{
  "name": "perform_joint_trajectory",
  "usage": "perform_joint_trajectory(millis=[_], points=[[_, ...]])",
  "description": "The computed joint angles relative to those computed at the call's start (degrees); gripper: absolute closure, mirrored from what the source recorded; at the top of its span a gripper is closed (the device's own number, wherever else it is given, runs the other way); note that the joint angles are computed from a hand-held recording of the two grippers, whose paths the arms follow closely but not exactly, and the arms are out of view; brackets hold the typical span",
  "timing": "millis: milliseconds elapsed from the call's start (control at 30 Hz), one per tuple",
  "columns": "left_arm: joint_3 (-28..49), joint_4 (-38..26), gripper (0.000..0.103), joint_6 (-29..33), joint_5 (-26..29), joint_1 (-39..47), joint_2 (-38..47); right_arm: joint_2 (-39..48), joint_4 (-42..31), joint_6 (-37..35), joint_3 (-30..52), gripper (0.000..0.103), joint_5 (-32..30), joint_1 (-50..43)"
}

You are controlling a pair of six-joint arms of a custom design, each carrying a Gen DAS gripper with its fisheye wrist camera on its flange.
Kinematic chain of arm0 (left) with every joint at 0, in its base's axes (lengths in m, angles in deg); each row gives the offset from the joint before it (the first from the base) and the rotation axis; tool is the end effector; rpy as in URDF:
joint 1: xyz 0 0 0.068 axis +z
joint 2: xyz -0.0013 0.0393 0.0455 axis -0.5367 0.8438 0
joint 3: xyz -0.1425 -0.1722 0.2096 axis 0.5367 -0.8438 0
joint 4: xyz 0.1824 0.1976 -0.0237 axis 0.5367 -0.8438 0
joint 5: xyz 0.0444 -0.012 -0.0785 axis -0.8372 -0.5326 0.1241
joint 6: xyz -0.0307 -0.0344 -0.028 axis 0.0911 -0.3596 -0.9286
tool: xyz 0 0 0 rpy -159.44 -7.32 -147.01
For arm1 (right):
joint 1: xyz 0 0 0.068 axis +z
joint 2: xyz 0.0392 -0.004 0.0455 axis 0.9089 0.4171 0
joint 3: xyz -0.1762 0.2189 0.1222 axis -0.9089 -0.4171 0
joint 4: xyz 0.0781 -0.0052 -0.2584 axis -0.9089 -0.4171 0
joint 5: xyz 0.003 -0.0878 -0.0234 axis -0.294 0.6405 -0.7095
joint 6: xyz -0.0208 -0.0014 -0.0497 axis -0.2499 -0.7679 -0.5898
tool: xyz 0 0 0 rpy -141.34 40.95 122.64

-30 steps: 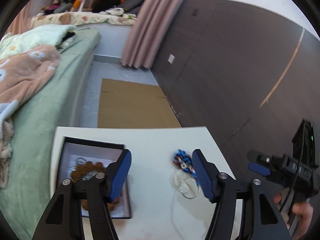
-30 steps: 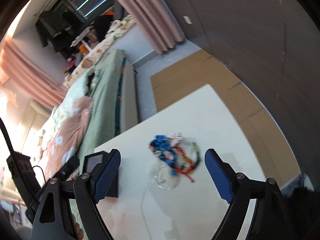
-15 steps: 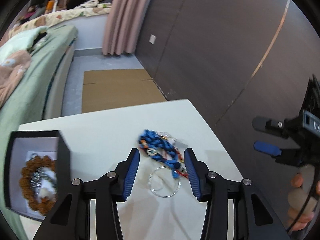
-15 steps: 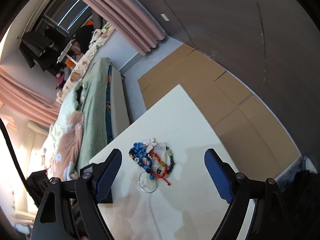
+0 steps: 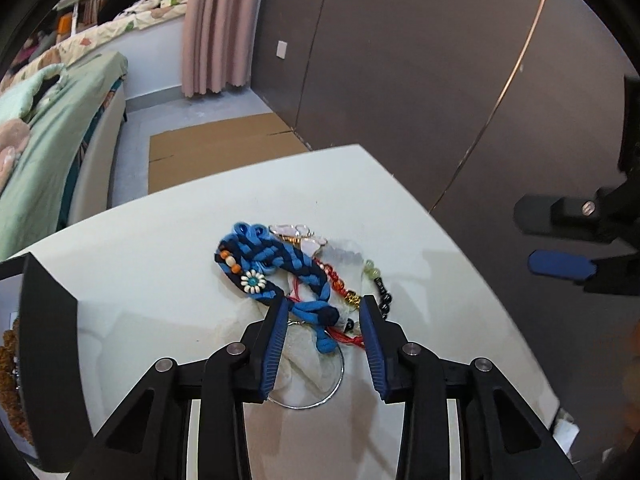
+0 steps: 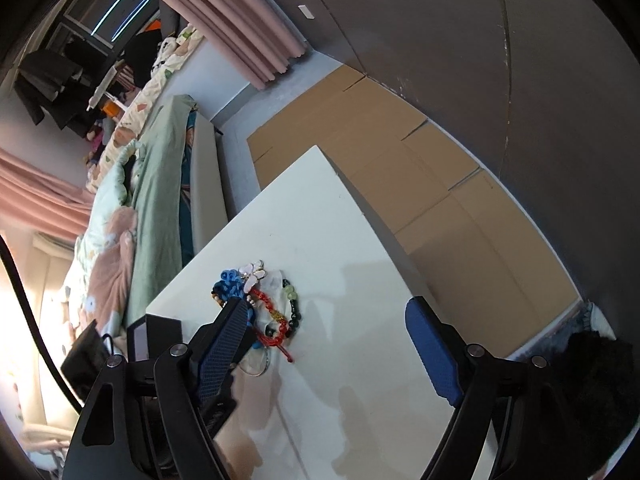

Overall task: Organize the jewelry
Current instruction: 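Grasp the red bead bracelet with the right gripper and lift it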

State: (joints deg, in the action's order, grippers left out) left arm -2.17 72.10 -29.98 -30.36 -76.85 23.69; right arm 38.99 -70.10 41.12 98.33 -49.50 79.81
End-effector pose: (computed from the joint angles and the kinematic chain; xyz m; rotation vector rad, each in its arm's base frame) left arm 0.1484 -0.1370 0.1715 0.2242 2.4668 -0.3676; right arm 0.1791 0.0565 0.1910 0.3287 2.6087 0.6766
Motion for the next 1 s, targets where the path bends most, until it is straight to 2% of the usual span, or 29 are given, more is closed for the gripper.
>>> perform_joint_trajectory(millis=[100,167,267,467,533,733,1000], points=[[0.03,1.08,0.078,-0.30,-1.78,-1.04,1.84,0.94,0.84,0.28,-0.12,0.021,0.01,0.65],[-0.44,1.66,0.094,-0.55,-1.23,-0.43,1.43,1.94,1.64,0.68,-0.11,0.021,-0.02,1.21],[-1.05,1.24,0.094,-0.78,0.00,0.88,-1.51,4.63,3.99,1.93,-0.36,0.028,-0.64,2.65],[-0.81,-4.80,0.094,0.49,2.23,4.33,-11.04,9.88,9.78,4.50,-0.86,0.043,-3.73,5.94],[-0.75,-6.84,0.094,0.91,3.24,6.18,-13.93,10.72,11.15,5.17,-0.81,0.055,-3.50,7.20],[-0.37,-11.91,0.094,2.37,6.60,11.33,-21.08,14.97,14.28,5.96,1.10,0.073,-0.95,12.14],[0.92,-17.90,0.095,5.40,11.76,19.00,-28.48,21.13,14.69,4.95,4.50,0.080,3.25,15.79]])
